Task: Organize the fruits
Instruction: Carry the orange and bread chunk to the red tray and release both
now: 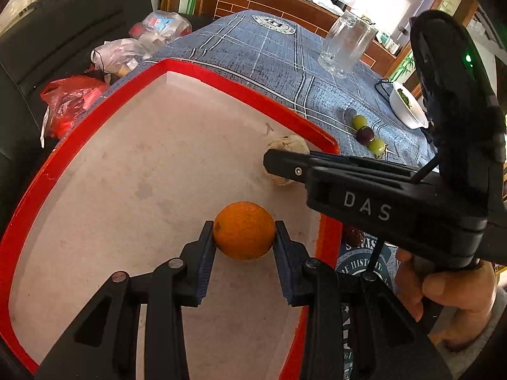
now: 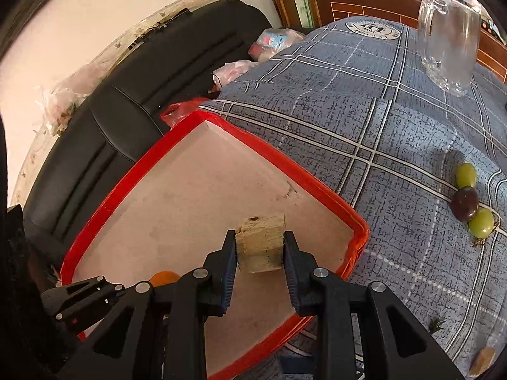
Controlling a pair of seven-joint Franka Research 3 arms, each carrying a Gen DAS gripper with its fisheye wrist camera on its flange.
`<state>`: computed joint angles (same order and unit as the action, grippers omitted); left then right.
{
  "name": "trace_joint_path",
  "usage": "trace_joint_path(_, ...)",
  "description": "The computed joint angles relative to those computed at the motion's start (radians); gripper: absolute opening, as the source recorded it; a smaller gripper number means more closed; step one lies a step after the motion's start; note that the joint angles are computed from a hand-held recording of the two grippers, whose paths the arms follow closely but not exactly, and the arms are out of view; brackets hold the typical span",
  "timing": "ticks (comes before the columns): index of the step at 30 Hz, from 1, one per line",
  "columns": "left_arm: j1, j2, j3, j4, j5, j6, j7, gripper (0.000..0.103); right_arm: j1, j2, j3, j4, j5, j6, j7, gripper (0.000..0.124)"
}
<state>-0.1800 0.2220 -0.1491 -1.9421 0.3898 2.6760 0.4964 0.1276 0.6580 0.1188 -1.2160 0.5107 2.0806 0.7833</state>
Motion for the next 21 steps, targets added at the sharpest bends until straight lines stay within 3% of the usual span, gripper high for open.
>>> trace_joint_path(11, 0.0, -0.016, 0.005, -0.038, 0.027, 0.058, -0.031, 0.034, -0.001, -0.064, 0.0, -0.103, 0.02, 0.072, -0.037, 0.031)
trace_joint_path(14, 0.003, -0.02, 0.002, -0.045, 0.014, 0.067, -0.03, 0.034, -0.017, -0.08, 0.002, -0.115, 0.047, 0.066, -0.036, 0.046)
trace_joint_path(15, 0.003, -0.021, 0.002, -0.047, 0.013, 0.071, -0.032, 0.037, -0.023, -0.09, 0.003, -0.126, 0.059, 0.072, -0.039, 0.051)
trace_joint_path(16, 0.008, -0.024, -0.001, -0.056, 0.002, 0.093, -0.026, 0.047, -0.03, -0.106, 0.003, -0.144, 0.073, 0.085, -0.043, 0.051)
trace_joint_path(18, 0.006, -0.029, 0.002, -0.069, 0.003, 0.118, -0.037, 0.058, -0.041, -0.12, 0.002, -0.156, 0.093, 0.082, -0.047, 0.051)
trace_joint_path(21, -0.014, -0.034, 0.015, -0.063, 0.057, 0.089, -0.081, 0.059, -0.071, -0.172, 0.001, -0.216, 0.148, 0.095, -0.07, 0.051)
